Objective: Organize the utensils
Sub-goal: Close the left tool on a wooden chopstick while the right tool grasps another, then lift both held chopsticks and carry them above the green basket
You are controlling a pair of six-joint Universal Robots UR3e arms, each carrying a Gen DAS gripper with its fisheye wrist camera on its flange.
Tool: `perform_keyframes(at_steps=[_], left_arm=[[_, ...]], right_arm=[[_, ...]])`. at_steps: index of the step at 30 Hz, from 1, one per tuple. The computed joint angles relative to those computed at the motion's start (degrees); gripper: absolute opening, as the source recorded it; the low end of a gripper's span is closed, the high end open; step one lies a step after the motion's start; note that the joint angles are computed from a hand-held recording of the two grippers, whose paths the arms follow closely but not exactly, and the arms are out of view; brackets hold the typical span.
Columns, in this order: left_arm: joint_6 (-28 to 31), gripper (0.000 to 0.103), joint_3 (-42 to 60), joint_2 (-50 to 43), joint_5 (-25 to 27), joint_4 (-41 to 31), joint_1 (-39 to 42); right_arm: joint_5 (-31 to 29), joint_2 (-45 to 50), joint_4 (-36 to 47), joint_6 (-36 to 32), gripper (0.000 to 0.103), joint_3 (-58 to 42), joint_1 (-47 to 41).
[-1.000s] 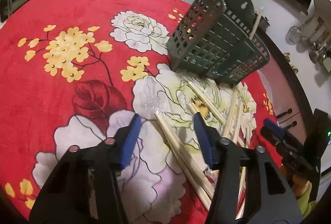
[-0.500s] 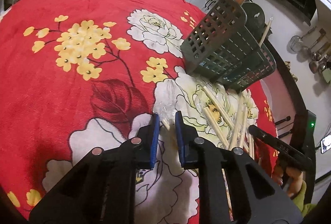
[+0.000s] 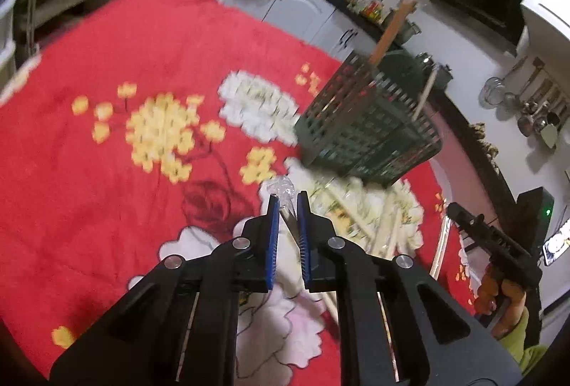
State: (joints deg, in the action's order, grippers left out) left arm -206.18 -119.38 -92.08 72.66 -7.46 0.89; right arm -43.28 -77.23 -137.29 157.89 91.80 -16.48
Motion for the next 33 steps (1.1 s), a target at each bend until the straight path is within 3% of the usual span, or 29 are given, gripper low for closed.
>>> perform_keyframes(at_steps=[9,22,33], left_arm=[[2.0,0.004,7.8,1.6,4.4,-1.0,-5.5],[5.0,0.003,21.6,-4.5,6.9,-2.6,-12.4],[8.3,0.003,38.2,-12.6,9.6,-7.3,-16.6]], right_arm=[[5.1,-6.1,-2.7,-1.4,0.004,0.5,-0.9],[9.5,-12.1,-8.3,-0.1,0.003,2.3,-3.6],[12.5,-11.4,-12.8,4.1,0.003,-1.4,-4.8]])
